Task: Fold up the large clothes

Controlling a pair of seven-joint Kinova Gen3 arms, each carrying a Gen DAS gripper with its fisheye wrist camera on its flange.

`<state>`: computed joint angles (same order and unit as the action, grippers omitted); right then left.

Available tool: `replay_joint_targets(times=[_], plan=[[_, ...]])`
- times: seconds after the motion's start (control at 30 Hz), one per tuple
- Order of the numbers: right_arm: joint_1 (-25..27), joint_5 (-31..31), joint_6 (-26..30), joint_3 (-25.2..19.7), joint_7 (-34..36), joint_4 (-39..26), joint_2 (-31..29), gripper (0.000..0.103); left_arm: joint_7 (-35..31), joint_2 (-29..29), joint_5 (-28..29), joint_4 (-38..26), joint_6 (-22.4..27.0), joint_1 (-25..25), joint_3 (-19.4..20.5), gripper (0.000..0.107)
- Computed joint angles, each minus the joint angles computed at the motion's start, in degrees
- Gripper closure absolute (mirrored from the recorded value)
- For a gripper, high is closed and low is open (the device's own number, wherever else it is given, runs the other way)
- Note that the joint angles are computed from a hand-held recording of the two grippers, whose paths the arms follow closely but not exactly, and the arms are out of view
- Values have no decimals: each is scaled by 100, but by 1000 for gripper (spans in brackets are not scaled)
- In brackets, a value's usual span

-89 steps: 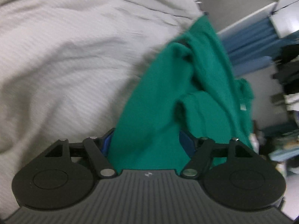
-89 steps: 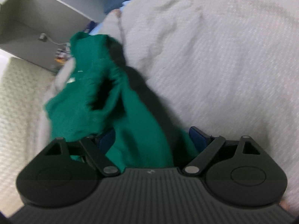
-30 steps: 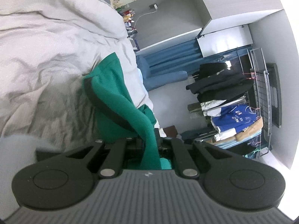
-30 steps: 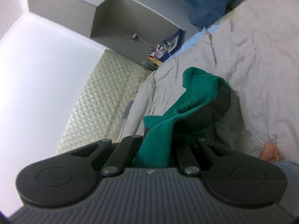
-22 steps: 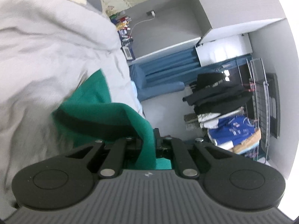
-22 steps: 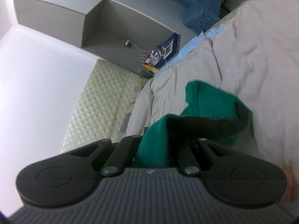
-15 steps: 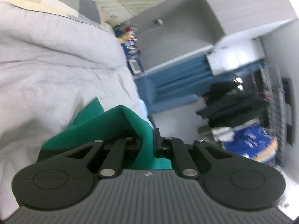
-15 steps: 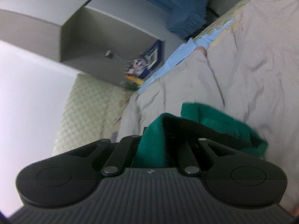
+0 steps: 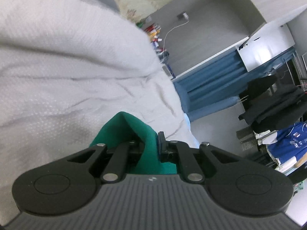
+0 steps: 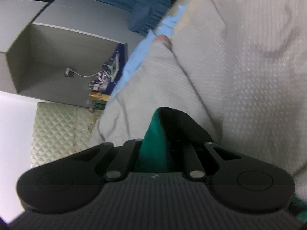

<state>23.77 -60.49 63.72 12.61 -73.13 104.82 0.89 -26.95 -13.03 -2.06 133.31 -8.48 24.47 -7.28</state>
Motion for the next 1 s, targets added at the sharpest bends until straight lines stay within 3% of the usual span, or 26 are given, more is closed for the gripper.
replay_joint_targets(times=[0.07, 0.13, 0.3, 0.4, 0.47, 0.5, 0.53, 0.57, 0.6, 0.67, 0.7, 0.73, 0.9, 1.0], plan=[[-14, -74, -81, -31, 143, 57, 158, 91, 216, 317, -466, -76, -103, 360, -486, 95], [-9, -117, -144, -100, 341, 58, 305, 92, 434, 648, -932, -215, -119, 363, -609, 94], [-138, -42, -584, -290, 325, 108, 312, 92, 1365, 1295, -2048, -138, -748, -826, 243, 92], [-195, 74, -707, -331, 266, 122, 242, 92, 1238, 1244, -2172, -148, -750, -1589, 994, 92], [-288, 176, -856, -374, 312, 135, 118, 91, 776, 1096, -1951, -216, -512, -1981, 1524, 91], [-325, 280, -872, -368, 331, 136, 28, 90, 543, 996, -1765, -268, -340, -2159, 1790, 85], [-368, 342, -898, -355, 319, 133, -26, 87, 310, 857, -1539, -306, -153, -2342, 2055, 76], [-389, 369, -864, -321, 348, 129, -91, 85, 77, 711, -1306, -319, -22, -2550, 2321, 51], [-406, 427, -819, -280, 378, 125, -205, 81, -156, 518, -1073, -272, 16, -2769, 2586, 40], [-476, 529, -798, -199, 447, 107, -404, 58, -561, 81, -607, -126, -30, -3219, 3117, 39], [-479, 491, -745, -133, 577, 130, -529, 39, -673, -129, -374, -108, 26, -3437, 3383, 38], [-554, 360, -654, 39, 799, 182, -672, 29, -788, -340, -141, -69, 78, -3573, 3552, 37], [-731, 145, -467, 415, 1623, 292, -1180, 27, -1366, -1540, 1024, -231, 843, -4827, 4759, 29], [-907, 441, -698, 425, 1710, 339, -1456, 27, -1935, -2157, 1689, -434, 1408, -5398, 5142, 27]])
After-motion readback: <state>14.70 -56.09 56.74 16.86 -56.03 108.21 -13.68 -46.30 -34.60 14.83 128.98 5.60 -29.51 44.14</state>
